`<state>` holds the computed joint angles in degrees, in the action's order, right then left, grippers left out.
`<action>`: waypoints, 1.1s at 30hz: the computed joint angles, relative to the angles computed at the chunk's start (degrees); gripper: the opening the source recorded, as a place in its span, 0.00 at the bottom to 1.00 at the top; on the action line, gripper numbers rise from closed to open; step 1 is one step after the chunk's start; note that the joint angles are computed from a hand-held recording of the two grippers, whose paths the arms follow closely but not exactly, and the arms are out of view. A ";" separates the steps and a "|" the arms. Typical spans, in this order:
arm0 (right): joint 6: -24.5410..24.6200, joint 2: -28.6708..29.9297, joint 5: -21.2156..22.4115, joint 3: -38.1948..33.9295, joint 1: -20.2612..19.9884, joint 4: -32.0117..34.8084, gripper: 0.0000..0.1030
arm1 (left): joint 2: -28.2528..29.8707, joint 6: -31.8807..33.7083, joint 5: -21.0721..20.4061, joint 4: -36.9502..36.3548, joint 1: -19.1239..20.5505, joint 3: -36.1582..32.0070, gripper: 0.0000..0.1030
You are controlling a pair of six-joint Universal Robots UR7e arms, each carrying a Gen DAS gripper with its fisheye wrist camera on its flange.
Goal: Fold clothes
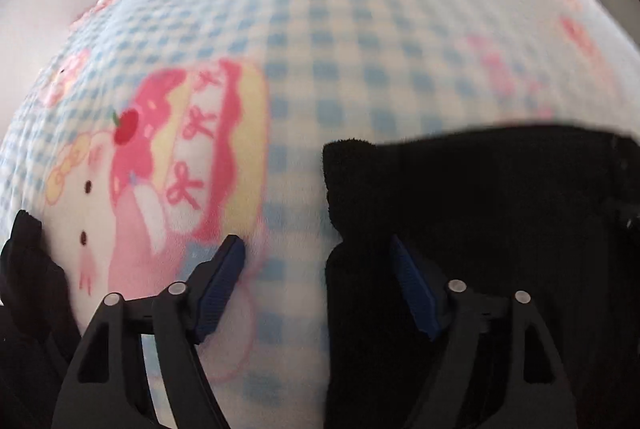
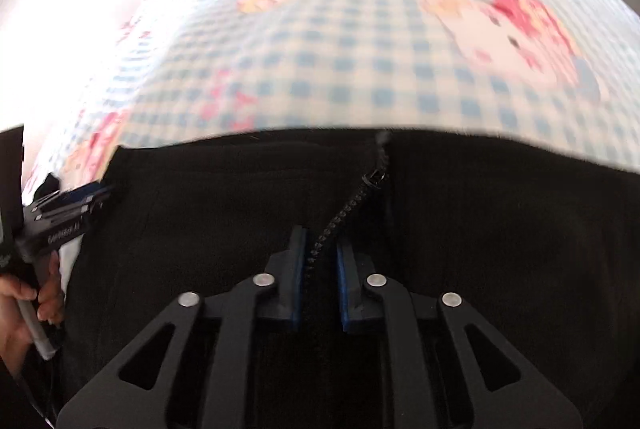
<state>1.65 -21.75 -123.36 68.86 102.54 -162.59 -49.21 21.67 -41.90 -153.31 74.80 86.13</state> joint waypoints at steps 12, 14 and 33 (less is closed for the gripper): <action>1.25 -22.25 -6.45 27.17 4.48 -11.92 0.41 | -14.55 -1.45 -18.48 5.93 -13.78 21.69 0.57; 3.50 -27.77 -6.20 35.37 5.89 -11.44 0.41 | -18.11 -5.10 -17.09 11.84 -17.72 26.28 0.54; 41.92 -28.01 -4.58 69.87 31.25 -16.16 0.42 | -82.11 -45.49 -24.91 44.46 -38.54 65.18 0.37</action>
<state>43.57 -49.76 -127.94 138.73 133.80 -178.75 -131.32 -23.82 -66.81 -108.84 36.25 151.31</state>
